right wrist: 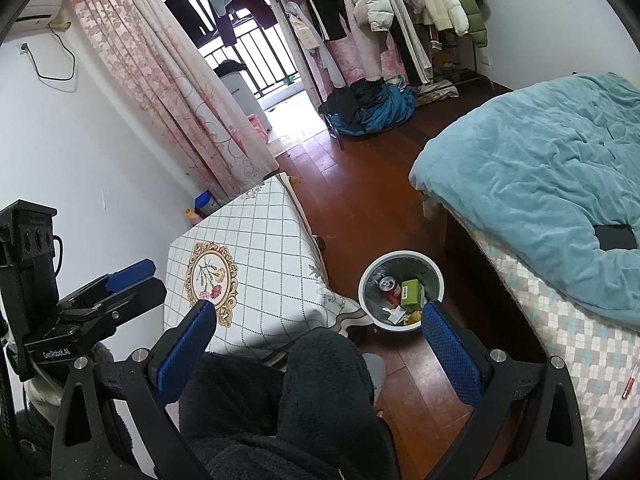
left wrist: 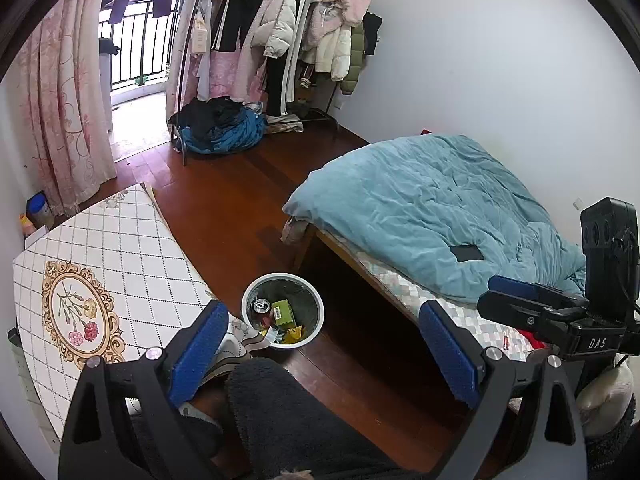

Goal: Collect trash

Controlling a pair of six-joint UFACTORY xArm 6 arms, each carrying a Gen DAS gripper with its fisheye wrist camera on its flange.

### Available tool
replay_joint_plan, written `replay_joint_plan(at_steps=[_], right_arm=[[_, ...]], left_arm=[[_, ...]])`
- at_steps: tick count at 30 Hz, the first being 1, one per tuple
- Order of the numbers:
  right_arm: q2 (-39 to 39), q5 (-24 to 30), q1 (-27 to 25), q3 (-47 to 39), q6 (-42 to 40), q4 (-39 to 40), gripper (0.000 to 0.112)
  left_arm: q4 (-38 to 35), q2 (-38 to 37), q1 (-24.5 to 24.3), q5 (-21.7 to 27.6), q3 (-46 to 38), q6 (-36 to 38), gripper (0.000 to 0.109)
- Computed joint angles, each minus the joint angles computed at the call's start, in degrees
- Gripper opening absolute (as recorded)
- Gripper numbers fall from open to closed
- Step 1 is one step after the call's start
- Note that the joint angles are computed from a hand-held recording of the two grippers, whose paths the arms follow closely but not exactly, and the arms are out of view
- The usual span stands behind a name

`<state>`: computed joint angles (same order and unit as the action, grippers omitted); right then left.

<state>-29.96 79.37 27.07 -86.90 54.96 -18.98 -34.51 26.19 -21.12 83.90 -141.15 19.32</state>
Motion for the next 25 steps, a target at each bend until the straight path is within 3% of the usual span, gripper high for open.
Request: replay_joint_plan(at_steps=[25], right_arm=[[-0.56, 0.82, 0.73, 0.33, 1.12, -0.78, 0.103]], left_arm=[[-1.43, 0.55, -0.27, 1.7, -0.9, 0.71, 0.097]])
